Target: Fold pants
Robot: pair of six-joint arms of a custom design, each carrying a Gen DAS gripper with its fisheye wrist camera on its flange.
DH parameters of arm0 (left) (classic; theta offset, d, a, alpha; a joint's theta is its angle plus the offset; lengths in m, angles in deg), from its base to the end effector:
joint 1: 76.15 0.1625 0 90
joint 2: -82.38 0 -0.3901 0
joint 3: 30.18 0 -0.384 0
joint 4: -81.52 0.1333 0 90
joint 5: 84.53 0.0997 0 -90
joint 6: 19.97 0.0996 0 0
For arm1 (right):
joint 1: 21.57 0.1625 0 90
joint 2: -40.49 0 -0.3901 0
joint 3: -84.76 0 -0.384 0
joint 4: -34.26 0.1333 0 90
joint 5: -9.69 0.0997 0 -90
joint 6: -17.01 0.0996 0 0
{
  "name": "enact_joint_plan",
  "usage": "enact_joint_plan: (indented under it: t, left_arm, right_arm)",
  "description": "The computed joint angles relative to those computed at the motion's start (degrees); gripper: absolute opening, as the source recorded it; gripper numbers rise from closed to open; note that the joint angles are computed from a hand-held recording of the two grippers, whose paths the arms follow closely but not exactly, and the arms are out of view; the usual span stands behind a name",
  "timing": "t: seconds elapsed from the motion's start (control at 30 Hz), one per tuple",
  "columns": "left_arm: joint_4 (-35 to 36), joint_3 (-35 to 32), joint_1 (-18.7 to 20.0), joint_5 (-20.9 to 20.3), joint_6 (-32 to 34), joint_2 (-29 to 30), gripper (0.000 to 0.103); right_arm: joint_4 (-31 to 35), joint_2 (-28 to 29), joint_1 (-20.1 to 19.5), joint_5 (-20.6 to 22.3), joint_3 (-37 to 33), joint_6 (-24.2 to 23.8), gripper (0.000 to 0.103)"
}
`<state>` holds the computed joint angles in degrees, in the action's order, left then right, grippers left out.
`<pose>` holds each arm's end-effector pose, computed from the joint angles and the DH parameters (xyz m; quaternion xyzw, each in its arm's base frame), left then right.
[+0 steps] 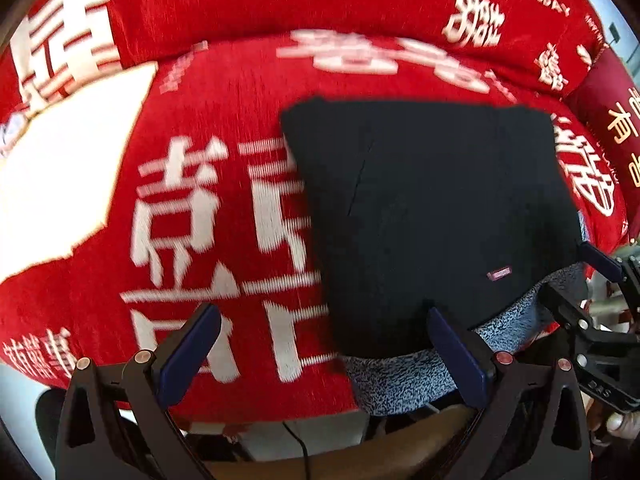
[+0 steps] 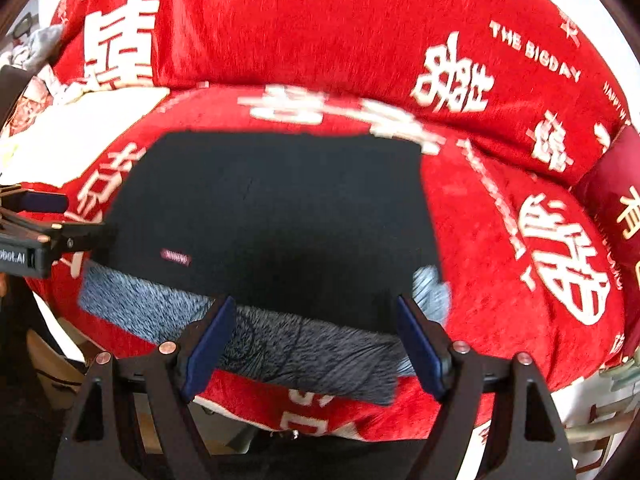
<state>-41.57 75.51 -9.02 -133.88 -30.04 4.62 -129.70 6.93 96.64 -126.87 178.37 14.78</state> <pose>-0.0226 -0.5636 0.2976 0.0889 0.9327 -0.1389 0.3208 0.3516 -0.5264 0.0029 0.1932 -0.8924 0.1966 0.3573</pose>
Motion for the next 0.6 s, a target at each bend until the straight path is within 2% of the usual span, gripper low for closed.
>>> enact_joint_plan:
  t: [0.07,0.17,0.23,0.33,0.4,0.5,0.57,0.6]
  left_arm:
    - [0.1,-0.2,0.3,-1.1,-0.7,-0.4,0.103]
    - [-2.8,1.3,-0.9,0.3,0.9,-1.7,0.103]
    - [-4.5,1.1,-0.6,-2.2,2.2,-1.9,0.103]
    - [-2.9,-1.2,0.5,-6.1,1.5,0.0,0.103]
    - [-1.8,-2.1,0.7,-6.3,1.3,1.7,0.103]
    - [-0.6,-2.5,0.7,-5.3,0.7,3.6,0.103]
    - [-1.0,-2.4,0.6,-5.5,0.4,3.7,0.103]
    - [-1.0,-2.4,0.6,-5.7,0.6,3.7,0.103]
  right_arm:
    - [0.1,-0.2,-0.5,0.6,0.6,1.2,0.083]
    - [-1.9,-1.0,0.6,-0.3,1.0,-0.2,0.084]
    - [-5.3,-1.4,1.1,-0.2,0.8,-2.6,0.084]
    - [-7.6,-0.7,0.7,1.9,-2.3,-6.2,0.084]
    - [-7.5,1.3,0.0,2.4,-6.4,-8.7,0.084]
    - [-3.7,5.3,-1.7,3.0,-14.3,-9.9,0.084]
    - [0.8,7.3,-3.3,4.5,-18.6,-7.8,0.084]
    - [5.4,8.4,-4.3,4.6,-21.3,-5.2,0.085]
